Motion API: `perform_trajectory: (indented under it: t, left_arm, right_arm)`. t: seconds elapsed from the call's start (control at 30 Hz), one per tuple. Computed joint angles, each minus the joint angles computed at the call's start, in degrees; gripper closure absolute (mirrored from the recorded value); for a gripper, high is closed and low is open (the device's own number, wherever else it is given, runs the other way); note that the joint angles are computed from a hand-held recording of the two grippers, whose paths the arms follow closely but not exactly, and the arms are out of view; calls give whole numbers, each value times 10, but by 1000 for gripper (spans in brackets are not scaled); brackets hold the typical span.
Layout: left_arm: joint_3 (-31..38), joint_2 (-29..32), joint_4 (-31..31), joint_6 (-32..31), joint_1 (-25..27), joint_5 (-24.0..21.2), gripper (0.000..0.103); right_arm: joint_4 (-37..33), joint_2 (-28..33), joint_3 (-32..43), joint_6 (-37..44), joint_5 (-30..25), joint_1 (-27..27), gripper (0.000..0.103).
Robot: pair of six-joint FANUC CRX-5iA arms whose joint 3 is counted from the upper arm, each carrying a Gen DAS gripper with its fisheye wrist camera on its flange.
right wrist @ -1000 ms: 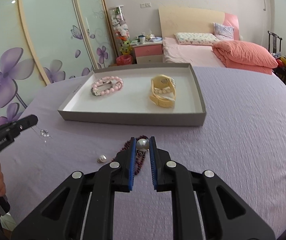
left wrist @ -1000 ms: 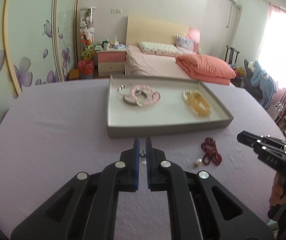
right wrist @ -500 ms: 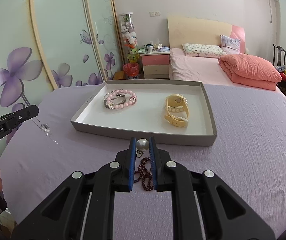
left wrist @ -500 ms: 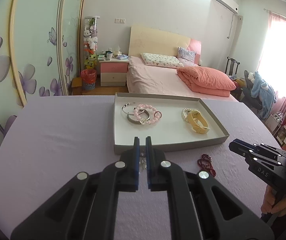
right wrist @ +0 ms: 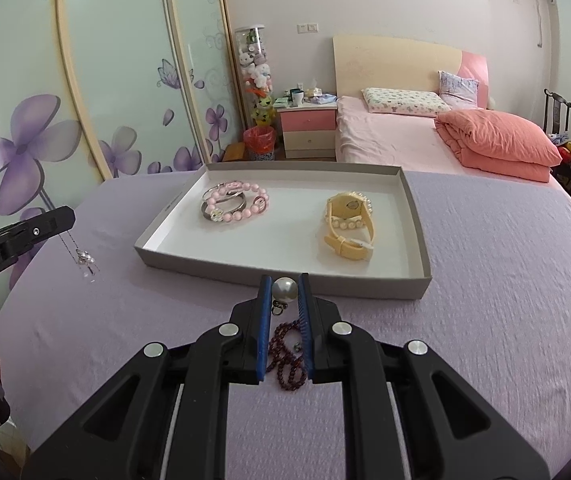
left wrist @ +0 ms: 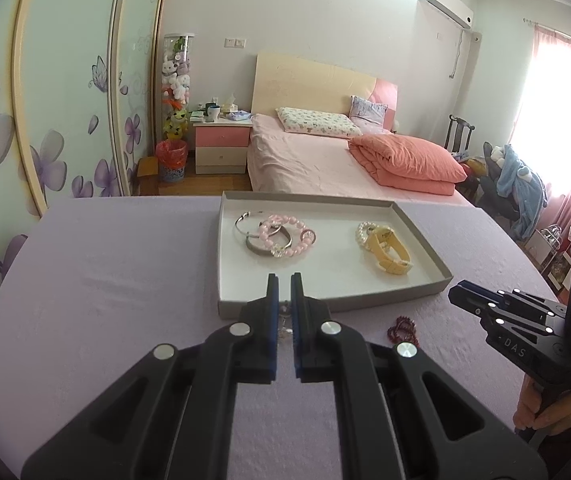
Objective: Organize jewelry
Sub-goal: 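Carry the pendant and earrings into the tray and release both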
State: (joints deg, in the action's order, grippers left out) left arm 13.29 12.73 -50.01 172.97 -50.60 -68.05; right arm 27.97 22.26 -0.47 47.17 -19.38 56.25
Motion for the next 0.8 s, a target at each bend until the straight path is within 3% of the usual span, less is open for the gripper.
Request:
perform_trajectory:
  t: [0.17,0.3,0.5,0.67,0.8]
  left_arm:
    - [23,11,1,-24,20,11,97]
    - [36,20,9,-40,47,29,97]
    - [57,45,39,-71,95,69,97]
    - [73,70,70,-107,131,97,97]
    - [75,81,87,-121,149,113,97]
  right_arm:
    - [62,18,16,-56,22,-16,89]
    - [63,52,65,-57,31,-27,89]
    - [-58,116,177,66,1,-30,89]
    - [-165,175,282,176,-62,-34,89]
    - [-185,204,324,198,-91,-35,89]
